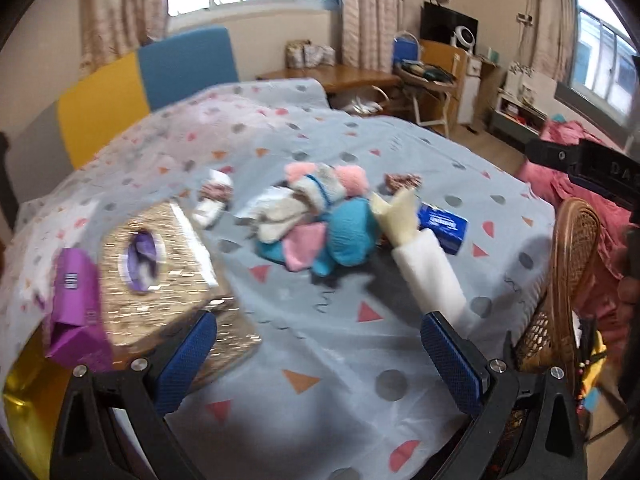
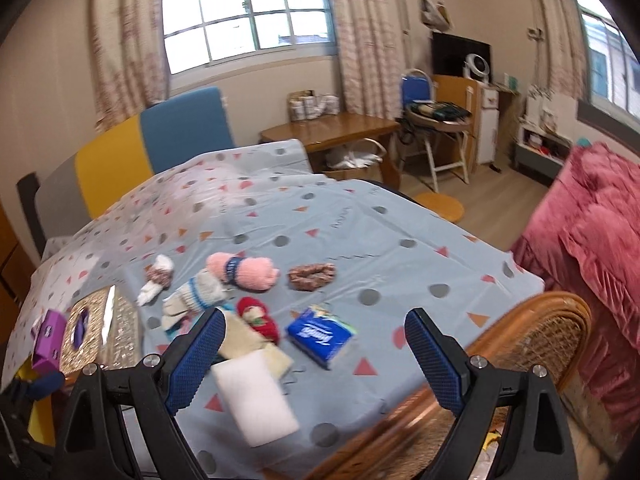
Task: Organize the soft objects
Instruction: 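Reach the left tool to the white sponge block and close on it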
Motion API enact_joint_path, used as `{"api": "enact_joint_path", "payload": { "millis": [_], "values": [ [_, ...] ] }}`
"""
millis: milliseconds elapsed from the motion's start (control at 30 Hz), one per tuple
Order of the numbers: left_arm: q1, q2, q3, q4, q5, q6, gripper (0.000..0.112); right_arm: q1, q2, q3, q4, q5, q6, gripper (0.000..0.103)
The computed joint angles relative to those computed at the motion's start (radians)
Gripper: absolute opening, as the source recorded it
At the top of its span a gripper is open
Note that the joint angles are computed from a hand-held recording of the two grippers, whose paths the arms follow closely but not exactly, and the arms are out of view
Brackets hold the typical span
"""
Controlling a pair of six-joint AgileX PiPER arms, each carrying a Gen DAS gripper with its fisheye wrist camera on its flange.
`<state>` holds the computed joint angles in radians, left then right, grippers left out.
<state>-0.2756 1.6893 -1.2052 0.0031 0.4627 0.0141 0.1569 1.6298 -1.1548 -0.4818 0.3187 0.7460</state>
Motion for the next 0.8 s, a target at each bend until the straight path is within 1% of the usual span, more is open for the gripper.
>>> {"api": "enact_joint_path", "payload": {
  "millis": [33, 133, 200, 233, 267, 333, 367, 433, 533, 567, 600, 633, 667, 700, 800],
  "values": [
    [0.001, 0.032, -0.037, -0.067, 0.027, 0.051, 0.099, -0.011, 0.001, 0.002, 0.013, -0.001, -0.007, 0.093],
    [-0.01, 0.113, -0.123, -0.152, 0.086, 0.119, 0.092, -0.035, 0.002, 0.01, 0.043, -0.009, -0.032, 0.093],
    [-0.011, 0.169, -0.18, -0.226, 0.13, 0.183, 0.079, -0.05, 0.002, 0.013, 0.074, -0.017, -0.063, 0.093],
    [-0.012, 0.199, -0.21, -0.267, 0.155, 0.209, 0.077, -0.057, 0.004, 0.012, 0.097, -0.019, -0.087, 0.093],
    [-0.013, 0.228, -0.239, -0.305, 0.176, 0.227, 0.075, -0.063, 0.004, 0.015, 0.109, -0.021, -0.101, 0.093],
    [-0.018, 0.278, -0.278, -0.359, 0.189, 0.256, 0.075, -0.073, 0.008, 0.015, 0.121, -0.023, -0.115, 0.093],
    [-0.023, 0.305, -0.3, -0.375, 0.196, 0.256, 0.075, -0.08, 0.013, 0.013, 0.137, -0.023, -0.131, 0.093],
    [-0.031, 0.348, -0.335, -0.414, 0.207, 0.272, 0.07, -0.089, 0.018, 0.011, 0.164, -0.024, -0.159, 0.093],
    [-0.043, 0.401, -0.381, -0.449, 0.216, 0.282, 0.069, -0.097, 0.031, 0.003, 0.173, -0.02, -0.179, 0.093],
    [-0.047, 0.418, -0.394, -0.463, 0.212, 0.288, 0.064, -0.101, 0.037, -0.001, 0.189, -0.019, -0.199, 0.093],
    [-0.046, 0.433, -0.407, -0.475, 0.219, 0.295, 0.035, -0.105, 0.043, -0.005, 0.196, -0.017, -0.208, 0.093],
    [-0.04, 0.446, -0.42, -0.498, 0.236, 0.312, 0.034, -0.107, 0.051, -0.012, 0.197, -0.013, -0.21, 0.093],
    [-0.03, 0.442, -0.407, -0.543, 0.231, 0.342, 0.034, -0.11, 0.061, -0.023, 0.217, -0.007, -0.231, 0.093],
    [-0.025, 0.431, -0.388, -0.568, 0.219, 0.371, 0.031, -0.113, 0.066, -0.029, 0.244, -0.004, -0.258, 0.093],
    [-0.007, 0.372, -0.318, -0.595, 0.202, 0.44, 0.027, -0.119, 0.093, -0.064, 0.385, 0.014, -0.41, 0.093]
  ]
}}
